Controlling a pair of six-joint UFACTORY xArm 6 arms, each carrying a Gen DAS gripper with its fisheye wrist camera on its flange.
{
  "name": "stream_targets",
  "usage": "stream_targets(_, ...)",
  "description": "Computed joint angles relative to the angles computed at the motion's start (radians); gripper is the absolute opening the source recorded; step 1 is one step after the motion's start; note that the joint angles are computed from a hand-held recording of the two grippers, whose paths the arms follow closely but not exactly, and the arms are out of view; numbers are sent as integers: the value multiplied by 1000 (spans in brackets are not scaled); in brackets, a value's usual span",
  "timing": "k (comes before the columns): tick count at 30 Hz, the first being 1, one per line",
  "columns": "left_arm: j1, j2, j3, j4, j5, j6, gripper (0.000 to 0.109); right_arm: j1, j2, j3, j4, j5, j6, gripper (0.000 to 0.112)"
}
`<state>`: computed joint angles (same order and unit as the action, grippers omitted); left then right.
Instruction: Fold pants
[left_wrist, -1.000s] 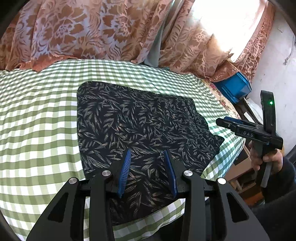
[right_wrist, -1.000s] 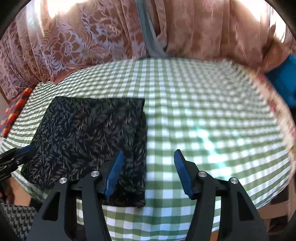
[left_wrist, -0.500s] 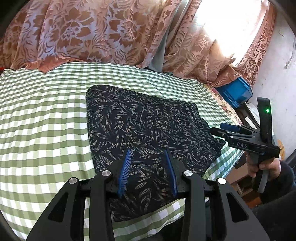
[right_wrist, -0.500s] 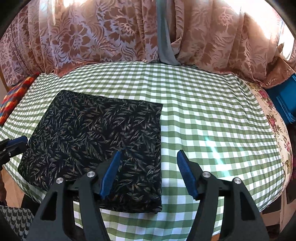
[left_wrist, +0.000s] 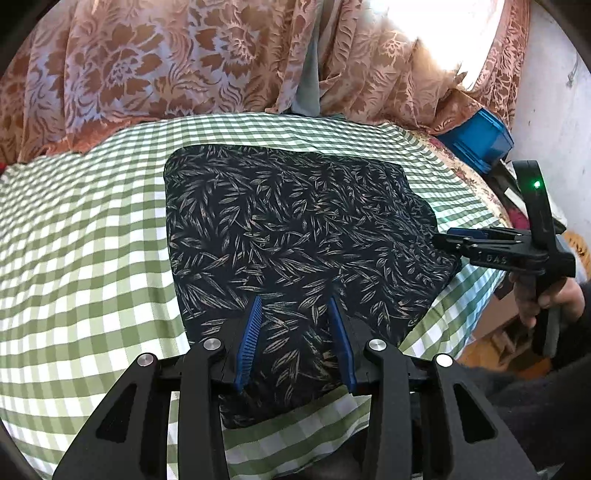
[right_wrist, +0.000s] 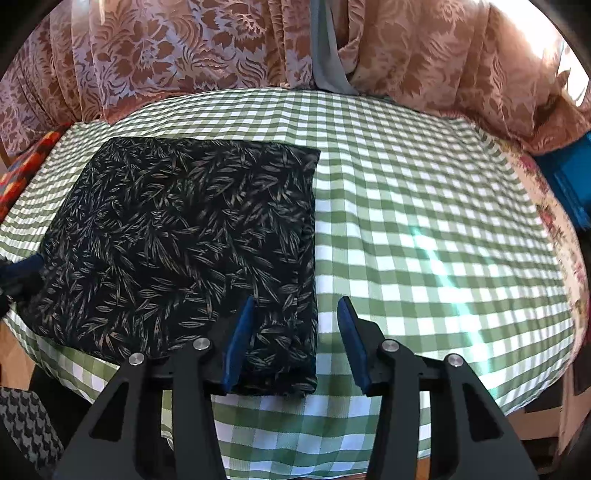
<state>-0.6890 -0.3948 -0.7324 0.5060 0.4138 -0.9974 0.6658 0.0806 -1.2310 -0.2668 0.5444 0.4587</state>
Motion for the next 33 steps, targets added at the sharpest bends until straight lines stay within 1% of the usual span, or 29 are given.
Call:
stream_targets(2,-3,5,-18,-6,29,5,38,-13,-9,22,78,-30,-43,47)
stream_targets(3,-5,4,-23,1,41,1,40,-16,-11,23,89,-33,-51,51)
stream_targets(4,-9,4,-36,24,68,-14,44,-17,-11,22,83,-30,-46,53)
stream_targets(5,-13,3,-47,53,96,-36,48,-17,-12,22,91,-31,-52,53)
stream_targets(7,-13,-11,-51,84,122,-67,50,-20,-17,25,120,-37,-73,55)
stream_targets(8,-9,-20,-50,93,129,-76,51,-25,-20,26,153,-42,-95,56)
stream_targets(9,-6,-27,-52,106,145,-87,51,-31,-21,27,184,-50,-115,62)
stream_targets(10,-3,-32,-55,122,164,-97,56,-36,-25,32,216,-61,-133,65)
stream_targets(11,4,-36,-56,129,172,-102,59,-43,-25,28,261,-67,-163,65)
stream_targets(13,14,-41,-61,141,192,-113,59,-54,-21,16,319,-73,-195,68)
stream_targets(16,25,-42,-63,152,214,-124,60,-71,0,-23,477,-80,-293,71)
stream_targets(17,34,-42,-61,146,211,-121,65,-74,10,-38,544,-82,-338,73)
stream_targets(19,43,-41,-59,143,203,-120,67,-80,34,-72,634,-76,-398,77)
stream_targets(21,52,-36,-60,136,199,-109,67,-91,73,-122,741,-47,-465,78)
stream_targets(24,71,-25,-60,109,181,-84,68,-105,122,-175,809,-11,-505,78)
stream_targets(25,77,-20,-58,98,171,-75,71,-110,136,-190,827,2,-518,78)
stream_targets(26,86,-17,-55,85,157,-65,72,-118,158,-213,858,24,-536,78)
stream_targets(28,106,-10,-44,36,115,-29,72,-126,177,-224,883,38,-550,78)
stream_targets(30,134,3,-29,-49,58,29,72,-135,201,-240,934,63,-591,78)
stream_targets(31,148,9,-16,-114,18,76,74,-141,212,-249,964,74,-616,79)
stream_targets(32,162,17,-2,-210,-27,141,77,-149,226,-258,1033,96,-672,79)
stream_targets(33,174,26,7,-299,-54,192,77,-154,233,-262,1067,104,-698,80)
